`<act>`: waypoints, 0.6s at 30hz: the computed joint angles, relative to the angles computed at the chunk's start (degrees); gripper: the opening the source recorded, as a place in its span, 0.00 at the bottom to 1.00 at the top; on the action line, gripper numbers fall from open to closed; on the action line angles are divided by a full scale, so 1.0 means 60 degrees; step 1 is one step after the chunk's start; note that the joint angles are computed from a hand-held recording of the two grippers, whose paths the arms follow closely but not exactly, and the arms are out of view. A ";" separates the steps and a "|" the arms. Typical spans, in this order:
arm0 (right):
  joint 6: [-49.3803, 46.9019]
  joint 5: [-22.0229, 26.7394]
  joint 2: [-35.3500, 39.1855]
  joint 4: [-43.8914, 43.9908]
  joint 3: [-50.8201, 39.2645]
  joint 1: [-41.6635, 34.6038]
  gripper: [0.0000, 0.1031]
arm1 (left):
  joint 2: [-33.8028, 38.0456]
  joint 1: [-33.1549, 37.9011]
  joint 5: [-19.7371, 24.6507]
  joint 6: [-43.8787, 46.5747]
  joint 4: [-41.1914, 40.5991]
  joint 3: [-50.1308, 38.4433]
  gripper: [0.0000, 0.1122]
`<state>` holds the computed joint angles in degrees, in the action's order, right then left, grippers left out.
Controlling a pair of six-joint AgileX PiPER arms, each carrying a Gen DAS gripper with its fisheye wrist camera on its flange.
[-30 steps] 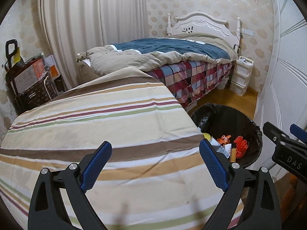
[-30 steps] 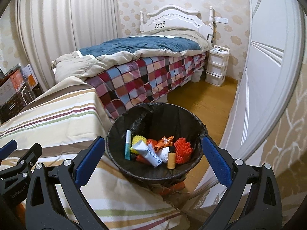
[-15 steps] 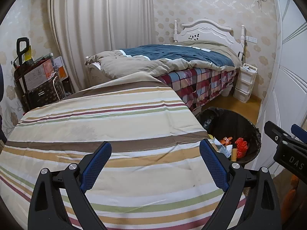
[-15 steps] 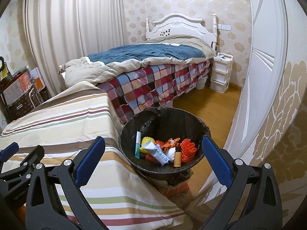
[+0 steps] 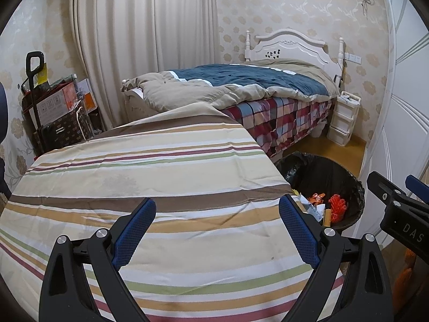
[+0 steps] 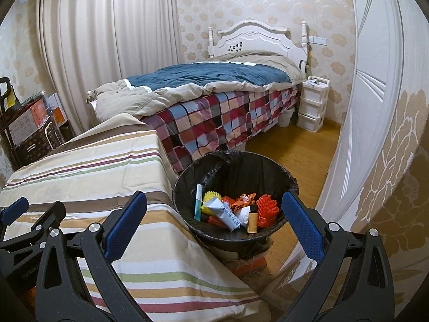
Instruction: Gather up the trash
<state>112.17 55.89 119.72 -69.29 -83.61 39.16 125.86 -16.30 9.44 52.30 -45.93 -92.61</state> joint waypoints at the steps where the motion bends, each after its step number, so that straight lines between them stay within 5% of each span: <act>1: -0.0010 0.0012 0.0003 0.0005 -0.0008 0.0001 0.95 | 0.0009 0.0008 0.0016 0.0012 -0.0011 -0.0010 0.82; 18: 0.0025 -0.0019 -0.0011 -0.0026 0.0026 -0.0015 0.95 | 0.0012 0.0019 -0.0008 0.0103 -0.0102 0.0029 0.82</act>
<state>112.32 55.78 119.65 -69.44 -83.45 39.07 125.93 -16.19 9.39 52.91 -46.54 -92.43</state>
